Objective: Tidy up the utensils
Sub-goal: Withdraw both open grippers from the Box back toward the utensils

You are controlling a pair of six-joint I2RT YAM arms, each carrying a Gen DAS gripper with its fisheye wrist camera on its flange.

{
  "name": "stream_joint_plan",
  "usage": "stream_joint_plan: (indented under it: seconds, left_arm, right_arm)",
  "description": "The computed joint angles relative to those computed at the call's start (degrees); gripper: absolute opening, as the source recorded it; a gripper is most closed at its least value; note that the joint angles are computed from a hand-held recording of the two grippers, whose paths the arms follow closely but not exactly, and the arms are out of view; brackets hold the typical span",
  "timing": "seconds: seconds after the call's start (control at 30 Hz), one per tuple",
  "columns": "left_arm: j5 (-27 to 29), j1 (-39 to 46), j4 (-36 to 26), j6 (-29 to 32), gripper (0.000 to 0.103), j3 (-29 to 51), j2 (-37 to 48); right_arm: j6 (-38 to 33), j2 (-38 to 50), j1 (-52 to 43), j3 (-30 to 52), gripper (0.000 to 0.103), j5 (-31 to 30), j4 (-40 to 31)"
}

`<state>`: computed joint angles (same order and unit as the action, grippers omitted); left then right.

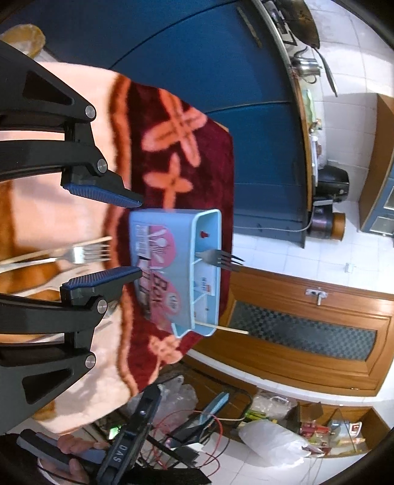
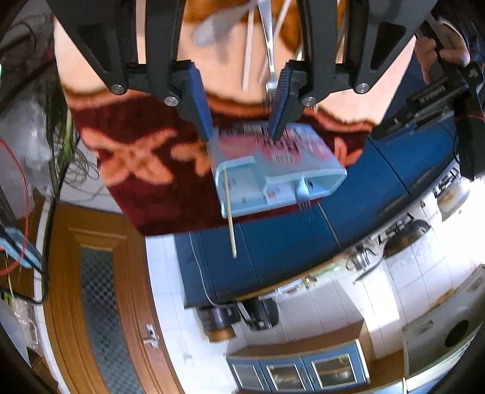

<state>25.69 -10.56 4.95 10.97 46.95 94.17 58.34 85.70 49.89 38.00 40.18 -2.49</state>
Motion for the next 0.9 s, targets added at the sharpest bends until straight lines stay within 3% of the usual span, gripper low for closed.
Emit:
stream_joint_plan:
  seconds: [0.57,0.9]
  left_arm:
    - [-3.5,-0.3,-5.3,1.7,0.043,0.0,6.4]
    - [-4.2,-2.4,-7.6,1.1,0.043,1.9,10.8]
  right_arm:
    - [14.7,7.0,4.4,-5.2,0.051,-5.8,-0.1]
    - [15.5,10.2,4.1,-6.2,0.052,-7.7,3.9]
